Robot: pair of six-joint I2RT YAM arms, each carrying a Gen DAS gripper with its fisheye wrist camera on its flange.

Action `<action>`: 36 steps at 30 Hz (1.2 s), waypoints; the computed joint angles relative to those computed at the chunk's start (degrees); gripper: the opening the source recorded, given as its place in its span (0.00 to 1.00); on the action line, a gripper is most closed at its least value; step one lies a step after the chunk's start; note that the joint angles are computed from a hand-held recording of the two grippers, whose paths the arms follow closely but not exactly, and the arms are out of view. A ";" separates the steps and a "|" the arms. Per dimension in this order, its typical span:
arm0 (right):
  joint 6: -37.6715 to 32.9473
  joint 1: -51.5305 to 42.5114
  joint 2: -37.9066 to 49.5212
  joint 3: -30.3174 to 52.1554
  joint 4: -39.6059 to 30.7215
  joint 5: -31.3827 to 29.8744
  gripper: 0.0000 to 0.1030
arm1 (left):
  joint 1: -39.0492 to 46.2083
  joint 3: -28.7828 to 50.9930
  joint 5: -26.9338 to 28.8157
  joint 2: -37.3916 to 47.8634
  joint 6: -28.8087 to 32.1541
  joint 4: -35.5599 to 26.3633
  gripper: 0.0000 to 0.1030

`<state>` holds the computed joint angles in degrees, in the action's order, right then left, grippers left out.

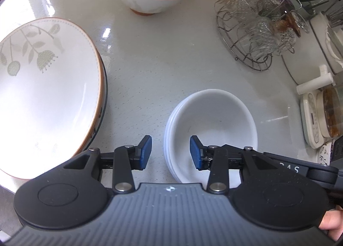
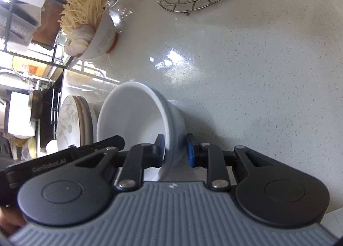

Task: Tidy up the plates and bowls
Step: 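Lift the bowl stack with both grippers and carry it toward the leaf-pattern plates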

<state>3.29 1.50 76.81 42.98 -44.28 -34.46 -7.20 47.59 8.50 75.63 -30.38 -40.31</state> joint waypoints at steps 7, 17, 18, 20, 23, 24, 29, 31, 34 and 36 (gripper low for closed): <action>-2.58 -0.31 0.48 0.59 -1.10 -0.24 0.22 | -1.49 -1.10 -1.48 0.06 -2.70 0.81 0.43; -6.07 -1.47 0.96 0.84 -2.24 -1.08 0.22 | -4.09 -1.69 -3.10 3.48 -4.65 2.77 0.30; -6.05 -1.55 0.90 0.84 -2.28 -1.04 0.22 | -4.14 -1.89 -3.06 3.40 -4.84 3.07 0.27; -6.20 -1.89 0.66 0.69 -2.30 -1.17 0.21 | -4.27 -1.99 -3.24 3.34 -4.84 3.30 0.23; -6.37 -2.31 0.09 0.51 -2.34 -1.50 0.21 | -4.38 -2.36 -3.17 2.98 -3.93 3.47 0.19; -6.36 -2.35 -0.09 0.43 -2.20 -1.57 0.21 | -4.61 -2.38 -3.34 3.08 -3.84 3.66 0.19; -6.18 -1.78 -1.22 0.31 -2.23 -0.65 0.21 | -4.78 -2.69 -3.14 2.11 -4.06 3.58 0.16; -6.24 -1.55 -1.65 0.45 -2.42 -0.25 0.21 | -4.31 -3.15 -2.36 1.04 -3.77 3.48 0.16; -5.96 -1.67 -2.85 0.66 -3.10 0.45 0.21 | -3.44 -3.19 -0.66 0.26 -2.66 3.25 0.16; -5.25 -1.87 -4.05 0.86 -3.71 0.70 0.21 | -3.15 -2.56 0.06 0.11 -1.49 2.59 0.16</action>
